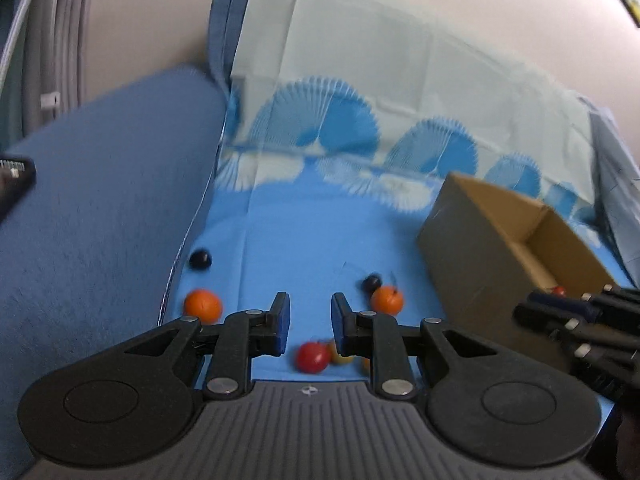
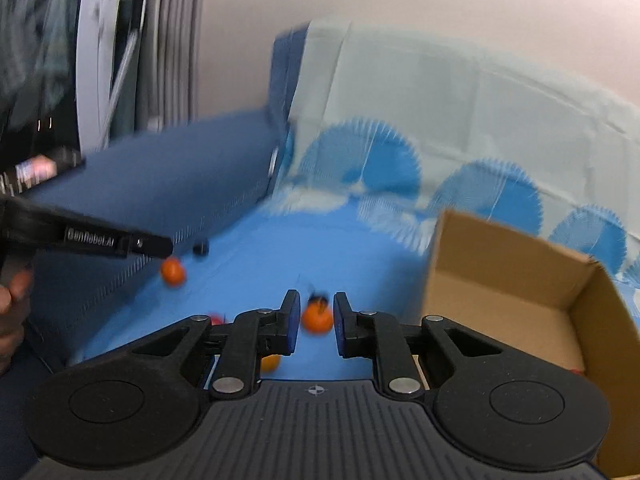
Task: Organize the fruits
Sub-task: 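Move both open tools back down to the remaining fruits, then close right tool on a tangerine while left tool closes on a red tomato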
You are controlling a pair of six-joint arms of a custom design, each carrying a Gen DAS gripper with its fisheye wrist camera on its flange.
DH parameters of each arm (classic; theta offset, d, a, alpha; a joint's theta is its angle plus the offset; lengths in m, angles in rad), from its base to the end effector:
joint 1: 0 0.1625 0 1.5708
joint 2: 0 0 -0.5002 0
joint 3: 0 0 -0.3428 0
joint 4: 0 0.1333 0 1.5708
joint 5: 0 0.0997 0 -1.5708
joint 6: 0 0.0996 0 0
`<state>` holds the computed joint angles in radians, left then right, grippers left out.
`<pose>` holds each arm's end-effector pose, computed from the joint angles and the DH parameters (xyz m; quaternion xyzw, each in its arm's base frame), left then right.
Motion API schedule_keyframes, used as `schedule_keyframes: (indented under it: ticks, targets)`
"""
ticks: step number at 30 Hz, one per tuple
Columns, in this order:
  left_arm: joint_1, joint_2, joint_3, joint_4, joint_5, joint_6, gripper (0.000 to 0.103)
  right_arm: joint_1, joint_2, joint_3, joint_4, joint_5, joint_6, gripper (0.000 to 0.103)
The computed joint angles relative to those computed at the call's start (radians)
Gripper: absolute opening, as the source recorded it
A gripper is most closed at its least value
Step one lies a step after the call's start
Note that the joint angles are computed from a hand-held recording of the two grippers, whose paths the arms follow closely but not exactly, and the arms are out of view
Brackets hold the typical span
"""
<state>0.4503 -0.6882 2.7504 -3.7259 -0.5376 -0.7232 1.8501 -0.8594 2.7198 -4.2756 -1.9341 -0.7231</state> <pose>-0.2006 -0.3401 0.1364 0.1489 0.8560 -0.4175 0.2660 0.1946 -0.3234 0.2256 0.3662 -0.8224 0.3569 0.2494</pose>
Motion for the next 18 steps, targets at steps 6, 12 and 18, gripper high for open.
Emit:
schedule_keyframes:
  ticks: [6,12,18]
  targets:
    - [0.069,-0.053,-0.091,0.184,-0.085,0.089,0.034,0.039,0.09,-0.081,0.158,-0.167,0.012,0.029]
    - [0.147,-0.047,-0.179,0.346,-0.149,0.116,0.038,0.042,0.151,-0.141,0.237,-0.28,-0.016,0.049]
    - [0.212,-0.053,-0.232,0.431,-0.198,0.113,0.038,0.028,0.16,-0.177,0.323,-0.333,0.035,0.049]
